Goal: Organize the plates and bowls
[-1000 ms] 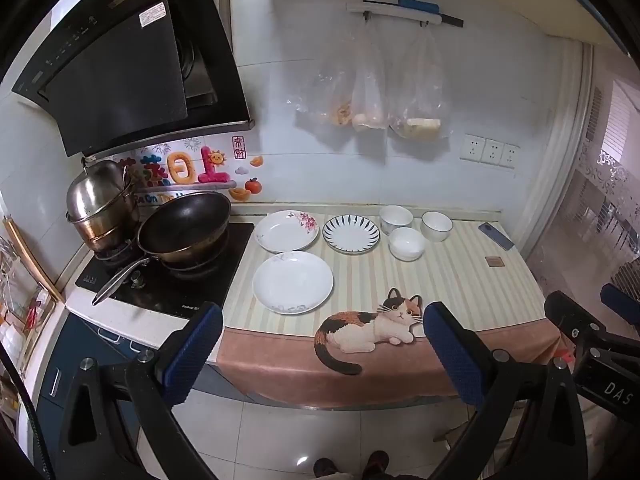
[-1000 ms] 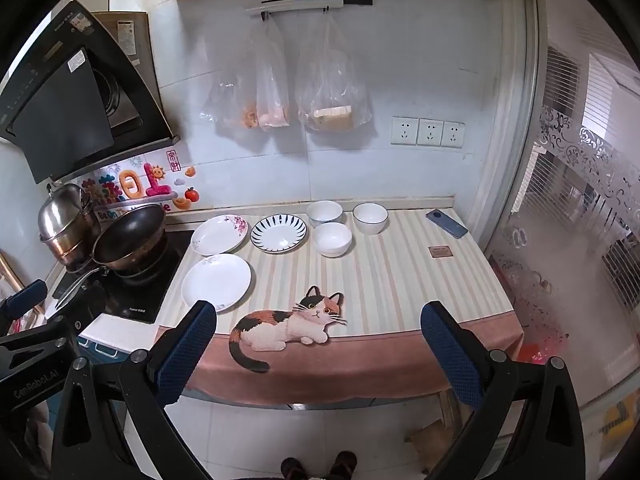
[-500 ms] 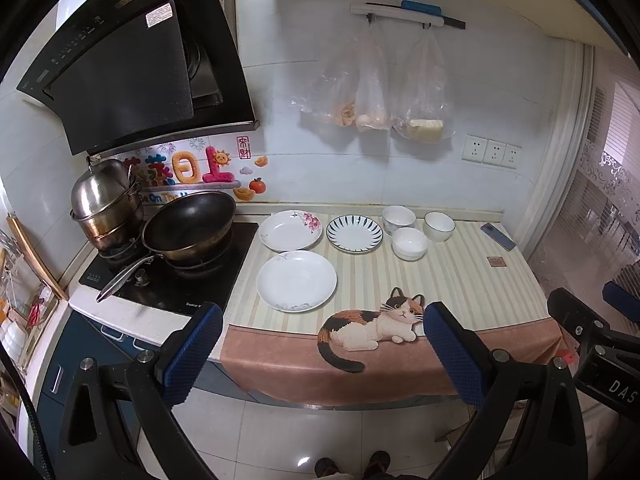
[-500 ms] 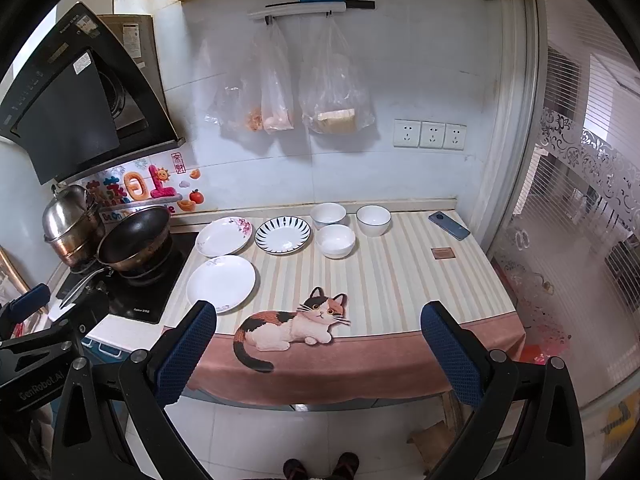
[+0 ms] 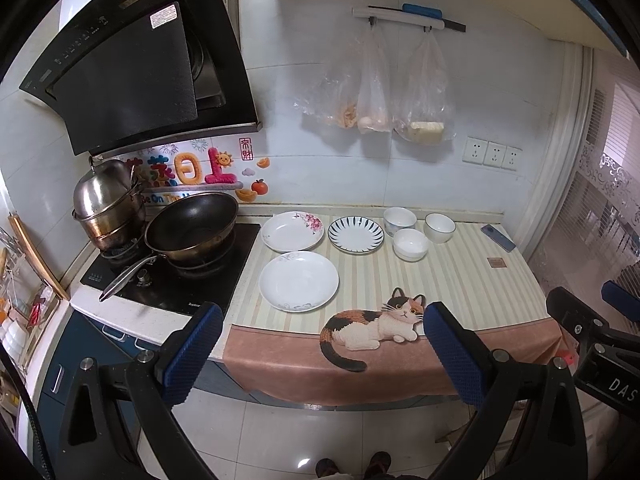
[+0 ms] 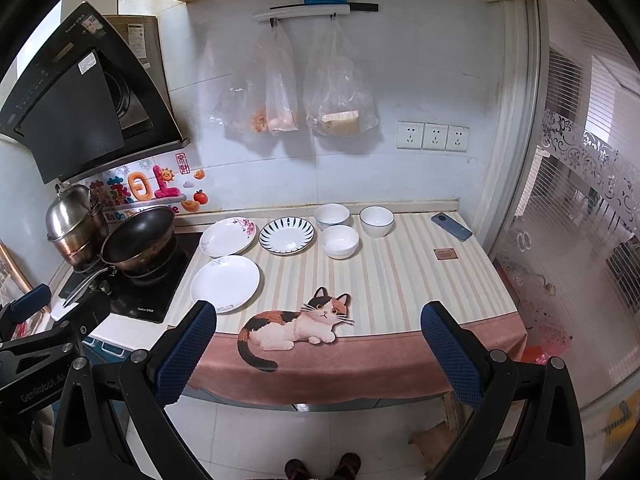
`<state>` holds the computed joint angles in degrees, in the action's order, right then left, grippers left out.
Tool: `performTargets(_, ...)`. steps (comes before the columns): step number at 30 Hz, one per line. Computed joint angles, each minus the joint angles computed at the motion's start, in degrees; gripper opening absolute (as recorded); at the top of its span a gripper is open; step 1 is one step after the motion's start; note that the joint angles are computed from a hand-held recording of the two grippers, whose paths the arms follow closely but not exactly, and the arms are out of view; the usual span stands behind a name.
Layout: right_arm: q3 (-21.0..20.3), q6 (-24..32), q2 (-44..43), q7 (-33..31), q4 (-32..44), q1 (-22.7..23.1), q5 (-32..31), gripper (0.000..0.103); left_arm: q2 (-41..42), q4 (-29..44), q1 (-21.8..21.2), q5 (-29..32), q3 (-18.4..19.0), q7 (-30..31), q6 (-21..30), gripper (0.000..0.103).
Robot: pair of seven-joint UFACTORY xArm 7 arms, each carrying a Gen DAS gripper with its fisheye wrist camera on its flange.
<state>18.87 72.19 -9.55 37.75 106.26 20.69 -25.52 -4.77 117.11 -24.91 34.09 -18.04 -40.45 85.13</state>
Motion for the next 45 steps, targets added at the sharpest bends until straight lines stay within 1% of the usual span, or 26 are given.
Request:
performTargets(6,0.29,0.64,0.44,0.24,0.94,0.28,-0.26,0.103,-0.76,-0.66,0.21,-0.22,0.06,-0.09,-0.16,0.103)
performTargets(18,0.63,1.48,1.25,1.05,2.19,1.16,-1.21,0.103,-2.11,-0.83,2.36,-1.5,-0.37,1.34,-0.05,0.103)
performTargets(30,-0.15,1.5,1.83,1.38,2.48,2.24,-1.6,0.103,-2.59,-1.66,3.34,-1.84,-1.07,1.28,-0.57,0.103)
performTargets(38,-0.34,1.67,2.94,1.89,3.08,2.49,-2.12,0.103,-1.37,-0.67,3.46,-2.95,0.12,2.88,-1.03,0.103)
performTargets(45,-1.25,0.7,3.35,2.88,2.2,2.94,-1.84,0.103,-1.19,-1.51,3.1,-3.12,0.64,2.75,-1.94,0.103)
